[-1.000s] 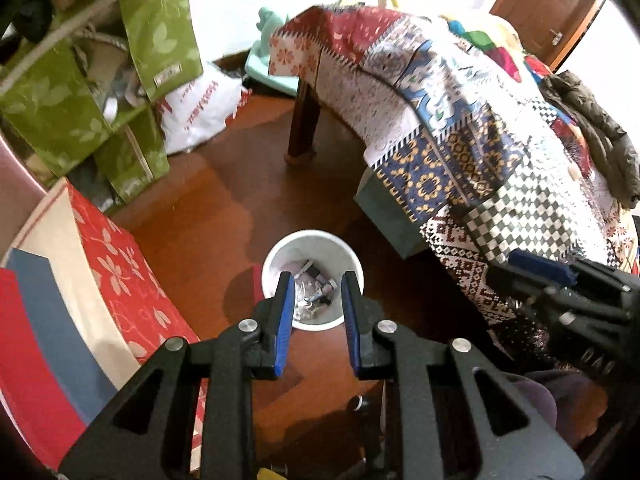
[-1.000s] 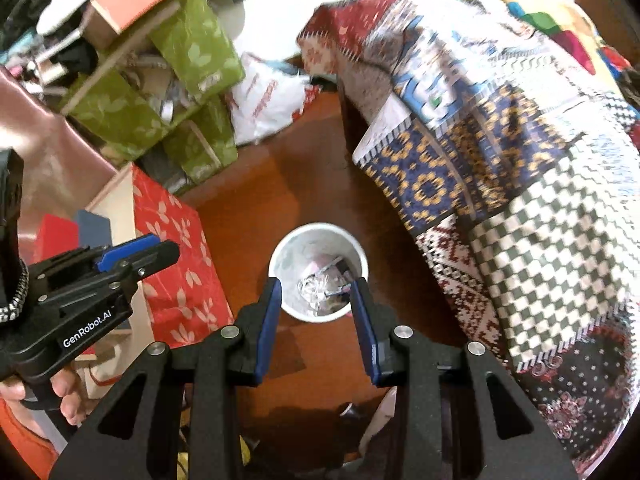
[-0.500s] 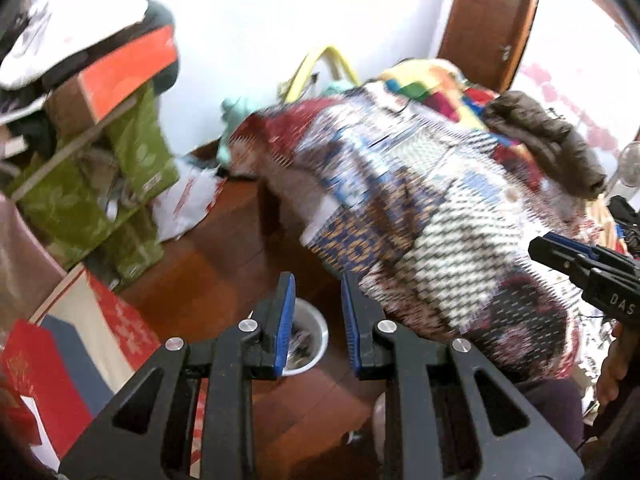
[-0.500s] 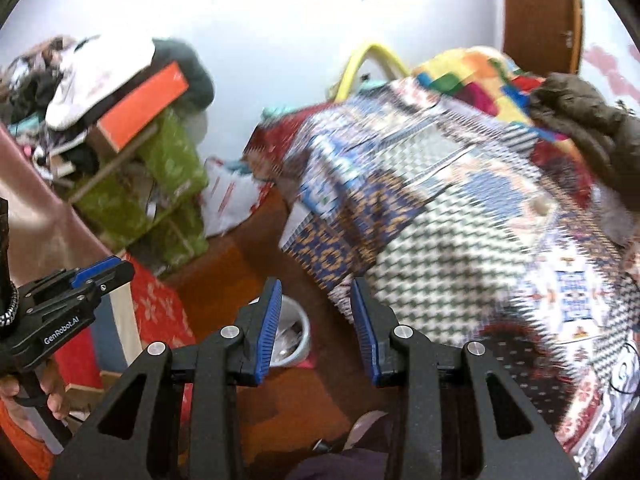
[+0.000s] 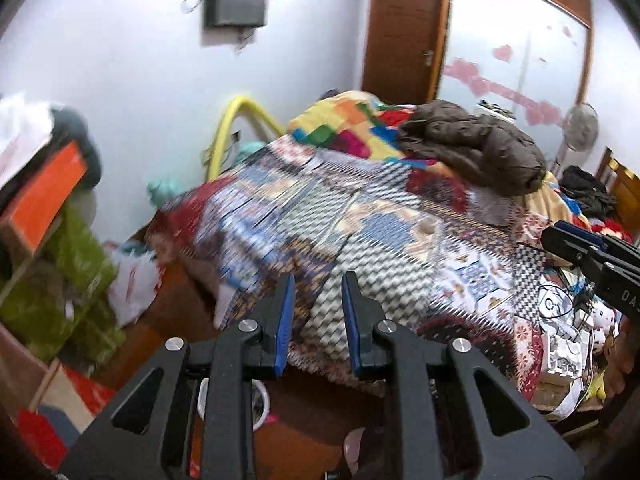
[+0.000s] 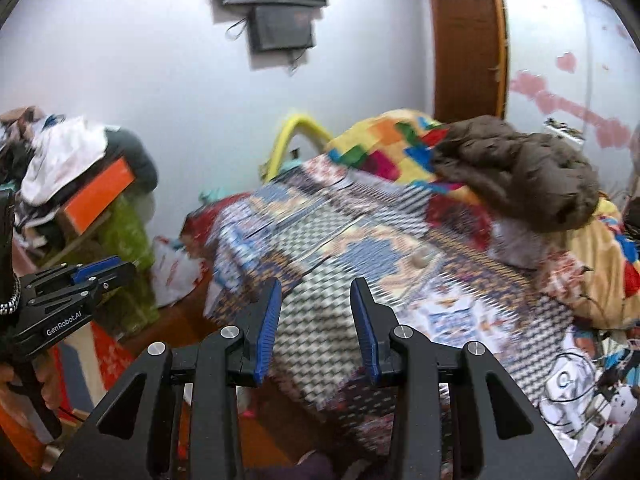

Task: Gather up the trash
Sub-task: 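Move both open tools back to the bed toward the white tape roll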

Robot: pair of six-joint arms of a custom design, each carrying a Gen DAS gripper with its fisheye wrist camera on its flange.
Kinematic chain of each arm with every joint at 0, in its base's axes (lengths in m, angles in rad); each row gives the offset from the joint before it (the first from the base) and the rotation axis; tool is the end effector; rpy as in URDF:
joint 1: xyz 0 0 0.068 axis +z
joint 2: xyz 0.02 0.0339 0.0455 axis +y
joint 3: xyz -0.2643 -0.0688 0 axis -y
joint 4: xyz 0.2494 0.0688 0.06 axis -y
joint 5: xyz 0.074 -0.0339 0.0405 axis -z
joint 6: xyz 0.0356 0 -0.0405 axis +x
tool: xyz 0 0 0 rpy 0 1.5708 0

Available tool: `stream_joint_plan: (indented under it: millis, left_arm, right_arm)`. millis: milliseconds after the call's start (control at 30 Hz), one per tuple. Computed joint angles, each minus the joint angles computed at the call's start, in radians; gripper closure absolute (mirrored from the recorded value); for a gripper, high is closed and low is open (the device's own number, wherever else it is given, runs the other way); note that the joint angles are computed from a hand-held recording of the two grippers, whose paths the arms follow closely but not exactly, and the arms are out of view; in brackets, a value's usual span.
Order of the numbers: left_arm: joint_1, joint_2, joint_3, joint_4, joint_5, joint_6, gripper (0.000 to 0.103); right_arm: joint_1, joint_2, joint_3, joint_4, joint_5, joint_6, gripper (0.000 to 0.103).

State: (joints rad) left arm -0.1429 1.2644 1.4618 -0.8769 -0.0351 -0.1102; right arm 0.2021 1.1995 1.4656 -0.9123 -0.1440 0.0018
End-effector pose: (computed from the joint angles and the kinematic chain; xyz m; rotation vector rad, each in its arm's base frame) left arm 0.2559 -0.0356 0.4044 0.0179 2.2515 -0.0965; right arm 0.2303 0.0524 0.4175 -0.3015 2.2022 0.2720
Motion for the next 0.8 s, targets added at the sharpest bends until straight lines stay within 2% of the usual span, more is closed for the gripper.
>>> stream_joint_plan:
  millis: [67,133,200,233,267,333,400,600,800]
  left_arm:
    - [-0.052,0.051,0.05,0.012,-0.021,-0.014,0.059]
    - [-0.108,0.12,0.108,0.037,-0.053,-0.032,0.049]
    - [-0.141,0.186,0.162,0.051,-0.06,-0.032,0.049]
    - [-0.154,0.221,0.191,0.052,-0.06,-0.033,0.048]
    - [-0.163,0.26,0.221,0.059,-0.053,-0.034,0.047]
    - [-0.179,0.331,0.273,0.074,-0.041,-0.04,0.047]
    - [-0.196,0.418,0.344,0.077,-0.025,-0.043,0.046]
    - [-0.233,0.694,0.609,0.031,-0.008,-0.037,0.045]
    - [-0.251,0.959,0.854,-0.015,0.05,-0.014,0.044]
  right_arm:
    - [-0.071,0.008,0.017,0.005,-0.028,-0.026,0.07]
    - [-0.134,0.028,0.037,0.006,-0.042,-0.052,0.07]
    - [-0.195,0.048,0.045,0.014,-0.059,-0.08,0.068]
    - [-0.222,0.065,0.05,0.023,-0.055,-0.096,0.057]
    - [-0.244,0.077,0.054,0.029,-0.054,-0.109,0.04]
    - [-0.285,0.095,0.044,0.063,-0.046,-0.119,0.023]
    - [-0.329,0.12,0.024,0.119,-0.029,-0.122,0.02]
    - [-0.42,0.267,0.059,0.175,-0.048,-0.143,0.02]
    - [-0.447,0.441,0.081,0.242,-0.089,-0.16,0.021]
